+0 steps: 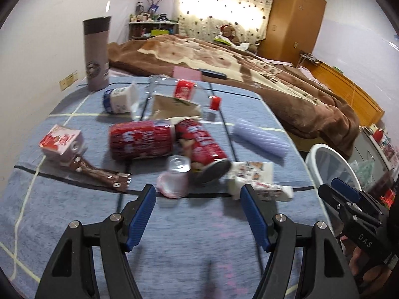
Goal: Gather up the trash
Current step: 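Grasp the patterned paper cup with the right tool while the left tool grasps the clear plastic cup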
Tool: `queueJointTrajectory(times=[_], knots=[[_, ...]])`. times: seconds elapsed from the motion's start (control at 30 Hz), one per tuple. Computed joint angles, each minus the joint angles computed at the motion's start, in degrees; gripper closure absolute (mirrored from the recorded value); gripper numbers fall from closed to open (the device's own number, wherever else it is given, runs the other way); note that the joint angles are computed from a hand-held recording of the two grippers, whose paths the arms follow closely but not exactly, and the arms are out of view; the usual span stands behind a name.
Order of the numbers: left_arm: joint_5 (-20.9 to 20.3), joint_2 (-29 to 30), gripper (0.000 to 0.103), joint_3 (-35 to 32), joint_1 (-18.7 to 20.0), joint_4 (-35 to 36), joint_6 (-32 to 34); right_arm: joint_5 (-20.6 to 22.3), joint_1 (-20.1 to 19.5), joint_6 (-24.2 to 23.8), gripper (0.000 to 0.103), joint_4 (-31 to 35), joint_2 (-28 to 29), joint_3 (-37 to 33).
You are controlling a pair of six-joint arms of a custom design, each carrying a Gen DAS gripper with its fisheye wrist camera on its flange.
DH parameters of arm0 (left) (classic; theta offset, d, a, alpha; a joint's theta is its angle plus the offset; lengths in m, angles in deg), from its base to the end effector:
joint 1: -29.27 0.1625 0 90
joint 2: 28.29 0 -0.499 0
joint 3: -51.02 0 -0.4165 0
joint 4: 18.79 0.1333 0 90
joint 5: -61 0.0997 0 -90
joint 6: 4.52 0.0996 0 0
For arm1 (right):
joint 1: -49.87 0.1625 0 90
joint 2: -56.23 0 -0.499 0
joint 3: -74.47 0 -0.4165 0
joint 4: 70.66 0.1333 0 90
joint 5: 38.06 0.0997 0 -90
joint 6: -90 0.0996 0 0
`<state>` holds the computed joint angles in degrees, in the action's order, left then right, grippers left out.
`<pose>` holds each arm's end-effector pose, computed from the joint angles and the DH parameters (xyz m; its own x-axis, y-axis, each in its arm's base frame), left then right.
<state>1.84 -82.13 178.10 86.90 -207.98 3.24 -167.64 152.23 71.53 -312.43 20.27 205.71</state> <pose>-0.1343 -0.5561 0.1333 -0.7725 0.3703 -0.5158 0.5911 0.7160 -0.3713 0.1720 -0.4584 0.0815 -0.7845 0.1649 0.5978 -0.3866 0.6236 -0.6794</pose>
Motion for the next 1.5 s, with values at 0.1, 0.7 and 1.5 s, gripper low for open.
queueJointTrajectory(times=[0.1, 0.7, 1.5], knots=[[0.31, -0.57, 0.031, -0.24, 0.99, 0.04, 0.29, 4.11, -0.52, -0.46, 0.046, 2.68, -0.07, -0.12], [0.8, 0.73, 0.031, -3.85, 3.88, 4.6, 0.62, 7.33, -0.72, -4.08, 0.051, 18.85, -0.48, -4.37], [0.97, 5.13, 0.033, -8.29, 4.64, 5.0, 3.07, 1.0, 0.5, 6.61, 0.081, 14.65, 0.83, -4.81]])
